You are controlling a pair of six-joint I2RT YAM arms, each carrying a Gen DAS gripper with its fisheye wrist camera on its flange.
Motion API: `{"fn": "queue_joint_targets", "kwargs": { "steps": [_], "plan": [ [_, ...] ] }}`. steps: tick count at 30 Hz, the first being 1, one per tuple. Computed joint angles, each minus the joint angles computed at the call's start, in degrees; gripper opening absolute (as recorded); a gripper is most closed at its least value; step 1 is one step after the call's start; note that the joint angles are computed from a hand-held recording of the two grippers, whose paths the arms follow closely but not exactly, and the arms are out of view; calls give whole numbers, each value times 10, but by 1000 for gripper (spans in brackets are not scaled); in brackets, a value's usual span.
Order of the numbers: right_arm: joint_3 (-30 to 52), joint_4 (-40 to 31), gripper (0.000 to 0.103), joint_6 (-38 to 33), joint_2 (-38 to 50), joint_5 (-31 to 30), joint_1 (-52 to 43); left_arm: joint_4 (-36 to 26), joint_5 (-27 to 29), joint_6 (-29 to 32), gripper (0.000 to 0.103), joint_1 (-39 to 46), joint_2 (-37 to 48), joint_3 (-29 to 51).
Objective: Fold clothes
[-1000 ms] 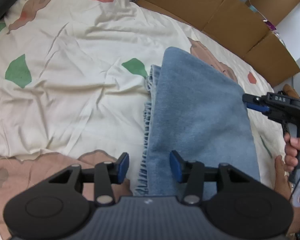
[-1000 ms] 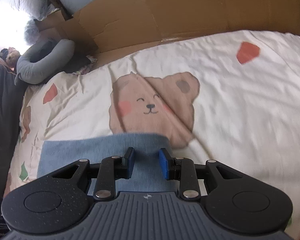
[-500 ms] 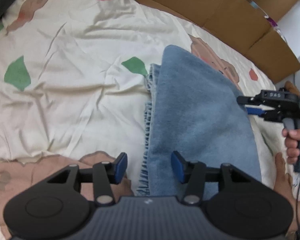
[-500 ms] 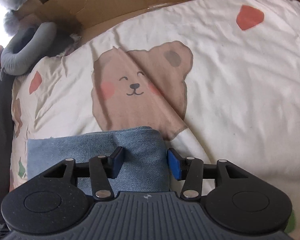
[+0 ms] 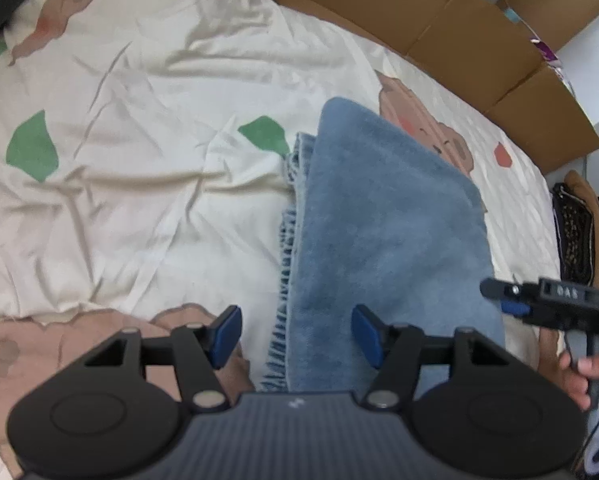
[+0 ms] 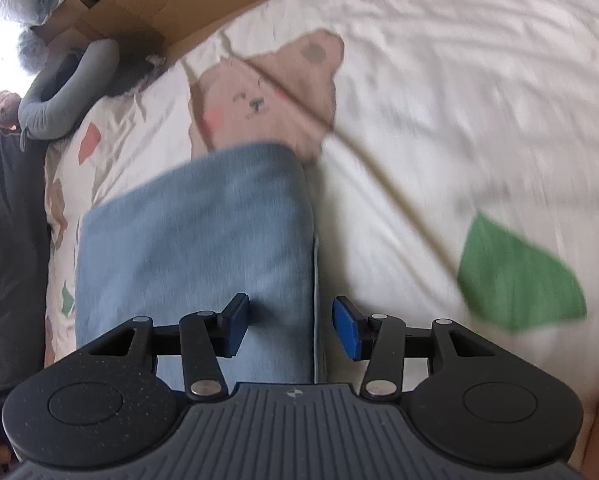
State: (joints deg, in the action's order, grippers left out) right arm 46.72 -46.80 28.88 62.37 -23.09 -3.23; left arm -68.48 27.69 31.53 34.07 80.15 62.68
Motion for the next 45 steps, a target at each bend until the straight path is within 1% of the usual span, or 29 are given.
{"fn": "queue_joint_targets", "kwargs": {
  "steps": [1, 3, 4, 8, 12, 13, 15, 20, 25, 27, 28, 29, 30, 31, 33, 35, 40, 45],
  "plan": [
    [-8, 2, 53, 6, -9, -8, 2, 1, 2, -3, 72, 1, 4, -2],
    [-22, 10, 53, 15, -22, -21, 9, 5, 9, -11, 74, 4, 14, -5],
    [-25, 13, 53, 14, -26, -18, 17, 6, 13, -13, 74, 4, 17, -7],
    [-43, 35, 55, 10, -22, -37, 14, 17, 23, -17, 78, 5, 24, -16],
    [-52, 48, 56, 23, -22, -58, -1, 17, 32, -18, 79, 9, 36, -16],
    [-52, 50, 55, 28, -22, -63, -4, 17, 32, -15, 79, 8, 37, -14],
    [-51, 51, 49, 41, -23, -73, -11, 17, 32, -4, 79, 7, 37, -12],
    [-58, 55, 49, 46, -45, -122, -36, 4, 37, 11, 78, 12, 53, 2],
    [-88, 85, 49, 39, -29, -132, -39, 5, 39, 11, 78, 9, 57, 2],
    [-99, 103, 51, 55, -34, -129, -31, 5, 42, 12, 76, 7, 59, 1],
    [-105, 112, 51, 63, -37, -127, -28, 1, 46, 17, 71, 7, 61, 2],
    [-106, 115, 49, 68, -40, -123, -23, -8, 52, 25, 64, 7, 66, 7],
    [-104, 111, 44, 68, -43, -116, -17, -11, 52, 27, 60, 3, 65, 9],
    [-100, 105, 40, 65, -45, -110, -12, -12, 50, 28, 59, -3, 62, 10],
    [-85, 88, 26, 49, -45, -109, -14, -12, 46, 26, 58, -13, 55, 10],
    [-66, 68, 21, 41, -44, -103, -14, -9, 42, 20, 57, -19, 47, 8],
    [-16, 12, 19, 21, -47, -71, -2, -4, 45, 6, 53, -29, 25, -2],
    [27, -43, 18, -25, -38, -68, -33, -8, 63, -15, 52, -56, 9, -14]
  ]
}}
